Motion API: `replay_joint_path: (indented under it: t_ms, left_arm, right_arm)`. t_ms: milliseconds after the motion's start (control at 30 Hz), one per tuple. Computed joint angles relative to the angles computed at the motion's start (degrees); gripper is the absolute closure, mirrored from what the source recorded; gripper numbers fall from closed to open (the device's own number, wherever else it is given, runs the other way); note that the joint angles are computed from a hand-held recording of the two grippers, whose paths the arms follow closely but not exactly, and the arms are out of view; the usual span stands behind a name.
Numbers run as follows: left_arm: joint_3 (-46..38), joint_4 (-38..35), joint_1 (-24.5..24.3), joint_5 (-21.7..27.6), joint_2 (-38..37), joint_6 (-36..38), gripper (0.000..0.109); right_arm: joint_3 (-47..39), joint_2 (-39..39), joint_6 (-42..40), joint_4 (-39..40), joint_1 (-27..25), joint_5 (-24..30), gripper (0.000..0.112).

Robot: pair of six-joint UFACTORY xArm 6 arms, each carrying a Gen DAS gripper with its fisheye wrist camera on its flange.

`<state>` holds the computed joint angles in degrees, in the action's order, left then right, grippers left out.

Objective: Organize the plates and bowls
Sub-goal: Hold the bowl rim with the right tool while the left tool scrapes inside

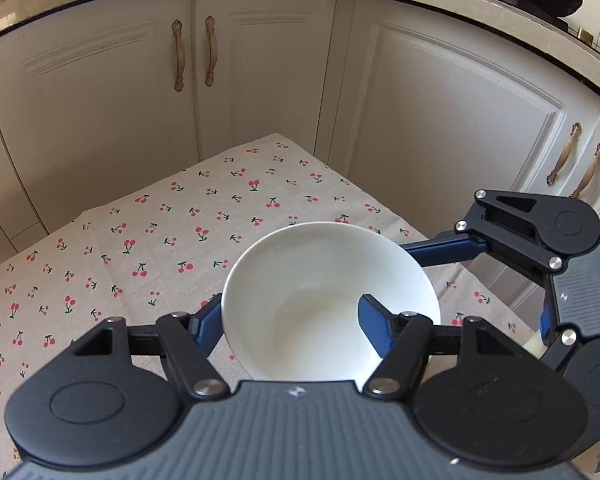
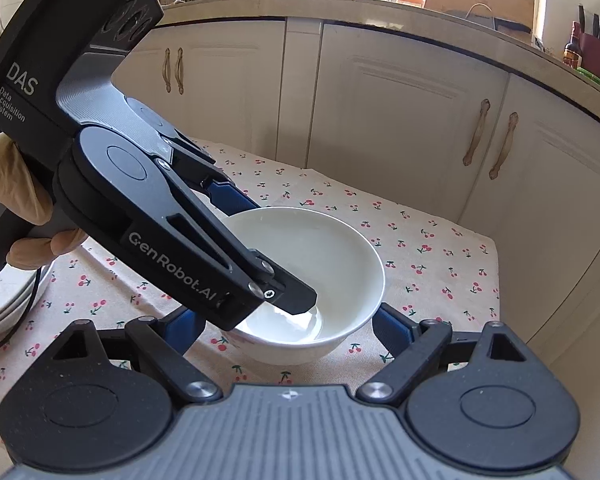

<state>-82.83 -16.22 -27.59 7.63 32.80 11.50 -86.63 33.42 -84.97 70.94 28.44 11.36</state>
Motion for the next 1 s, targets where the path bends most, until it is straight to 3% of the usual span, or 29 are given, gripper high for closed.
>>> replay_joint_path:
  t_ms: [233, 600, 1000]
  left_arm:
    - [8.56, 2.02, -1.93, -1.85, -7.50, -2.38, 0.040]
    - [21.24, 13.62, -4.78, -5.38, -18.41, -14.97, 0.040]
    - [30.08, 37.33, -5.78, -7.15, -26.74, -37.86, 0.040]
  right_arm:
    - [9.22, -8.64, -4.91, 5.70, 1.63, -1.89, 0.019]
    - [21.50, -20.58, -15.87, 18.78, 4.67, -5.10, 0.019]
    - [30.92, -30.74, -26.67, 32.01, 7.99, -7.88, 0.019]
